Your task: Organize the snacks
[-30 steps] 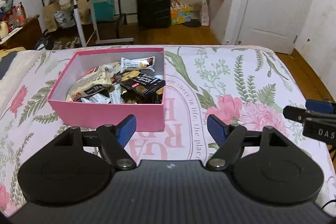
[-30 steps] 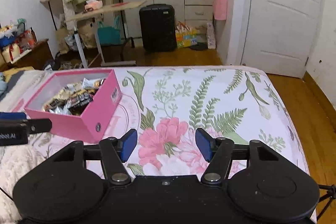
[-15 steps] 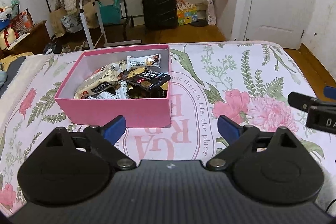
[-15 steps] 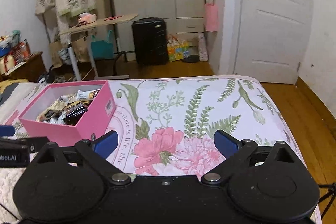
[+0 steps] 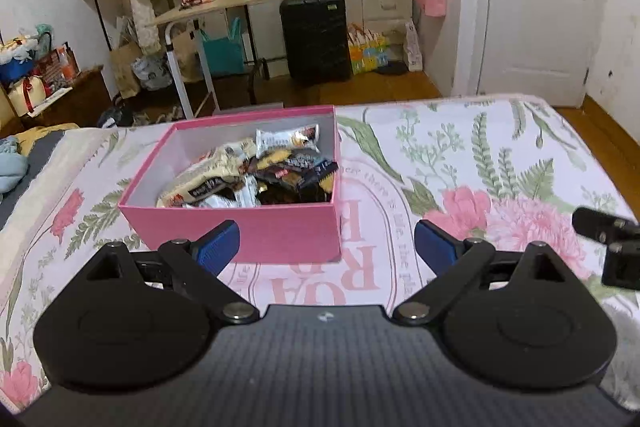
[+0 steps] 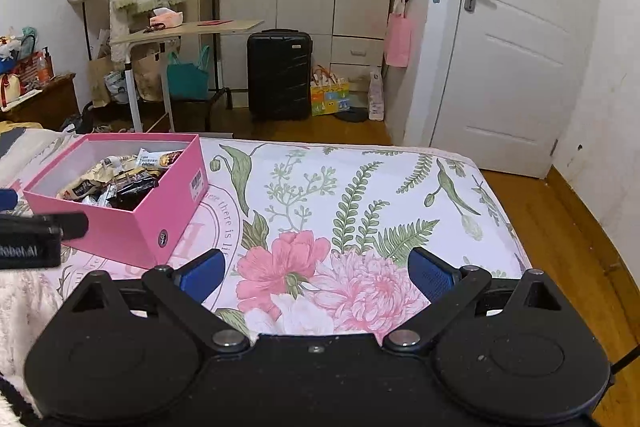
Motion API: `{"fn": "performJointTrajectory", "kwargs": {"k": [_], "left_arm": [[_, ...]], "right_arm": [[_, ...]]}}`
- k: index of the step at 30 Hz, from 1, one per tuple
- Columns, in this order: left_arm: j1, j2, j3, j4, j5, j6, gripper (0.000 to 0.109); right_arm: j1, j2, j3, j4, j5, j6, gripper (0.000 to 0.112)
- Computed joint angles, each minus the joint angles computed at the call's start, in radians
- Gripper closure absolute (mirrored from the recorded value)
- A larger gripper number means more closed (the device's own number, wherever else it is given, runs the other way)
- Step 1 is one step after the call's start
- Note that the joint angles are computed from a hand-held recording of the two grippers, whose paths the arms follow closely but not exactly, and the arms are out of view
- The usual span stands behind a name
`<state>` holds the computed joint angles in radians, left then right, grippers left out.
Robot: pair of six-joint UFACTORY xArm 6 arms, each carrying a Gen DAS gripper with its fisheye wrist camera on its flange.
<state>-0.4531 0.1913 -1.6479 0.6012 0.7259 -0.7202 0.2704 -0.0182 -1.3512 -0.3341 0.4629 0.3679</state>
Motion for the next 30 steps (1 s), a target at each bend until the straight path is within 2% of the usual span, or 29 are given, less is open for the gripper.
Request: {"fn": "performJointTrajectory", "kwargs": {"k": [9, 18, 30], "left_arm": [[-0.003, -0.001, 0.02, 0.027, -0.001, -0.033, 0.014], [0.005, -0.005, 0.027, -0.027, -0.018, -0.012, 0.014], [0.008, -0.002, 0.028, -0.038, -0.014, -0.003, 0.014]], "right_arm": [[-0.005, -0.015, 0.027, 0.014, 0.0, 0.026, 0.013], [-0.011, -0.019, 0.042, -0.008, -0.034, 0.069, 0.013], [-0.009, -0.015, 0.038, -0.028, -0.028, 0.072, 0.013]]}}
